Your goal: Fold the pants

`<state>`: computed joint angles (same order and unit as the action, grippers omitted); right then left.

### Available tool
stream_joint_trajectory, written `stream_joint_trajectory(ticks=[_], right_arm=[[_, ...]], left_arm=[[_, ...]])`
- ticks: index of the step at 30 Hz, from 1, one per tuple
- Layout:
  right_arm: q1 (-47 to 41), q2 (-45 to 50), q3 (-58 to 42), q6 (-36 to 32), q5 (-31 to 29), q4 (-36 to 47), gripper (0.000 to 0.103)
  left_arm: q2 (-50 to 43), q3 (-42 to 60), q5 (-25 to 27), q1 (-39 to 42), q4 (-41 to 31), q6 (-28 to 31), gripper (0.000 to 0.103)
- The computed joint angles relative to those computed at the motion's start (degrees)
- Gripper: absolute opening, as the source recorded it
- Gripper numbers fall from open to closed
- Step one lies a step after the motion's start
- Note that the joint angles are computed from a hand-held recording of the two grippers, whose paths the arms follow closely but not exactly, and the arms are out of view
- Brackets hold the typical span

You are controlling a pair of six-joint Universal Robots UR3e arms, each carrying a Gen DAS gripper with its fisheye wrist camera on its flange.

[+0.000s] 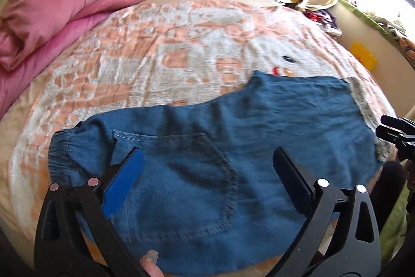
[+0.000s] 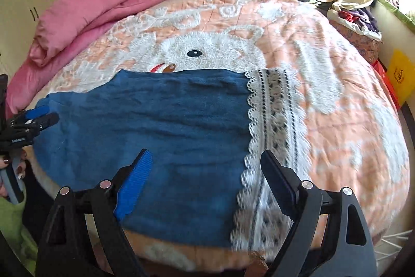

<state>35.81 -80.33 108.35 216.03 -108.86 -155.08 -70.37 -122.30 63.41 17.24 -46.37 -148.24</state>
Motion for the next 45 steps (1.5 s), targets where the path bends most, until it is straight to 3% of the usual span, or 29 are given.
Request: stream_joint_trajectory(ticks=[5,8,14,18,25,36,45], right_arm=[[4.2,-0.9,0.0,3.5,-1.1,2.5,0.085],[6.1,0.8,-1.6,4.9,-1.5,4.8,0.085],[5.5,5.3,-4.8,6.7,1.3,9.1,0.085],[5.2,6.7,-4.5,6.7,1.7,9.0,0.085],[4.7,2.0,1.5,7.8,2.7,2.1,0.085],[5.8,-8.9,8.6,12.4,-2.0,1.9,0.085],[5.6,-16.1,13.4,15.5,-5.9,3.1,0.085]], left_arm=[[7.3,-2.4,-3.5,-0.1,-9.5,6.2,0.093],[8.3,-4.9,-1.3,-3.7,-9.7,7.0,0.093],[2.2,-9.0,7.9,-11.7,0.2,3.7,0.093],[0.5,-11.0,9.3,-13.0,5.0,3.4,0.093],[4.1,-9.2,6.4,-10.7,-0.7,5.1,0.093],[6.4,-2.4,2.8,-12.1,-4.9,4.1,0.094],[-4.2,8.2,4.2,-22.3,-2.6,-0.9,0.094]])
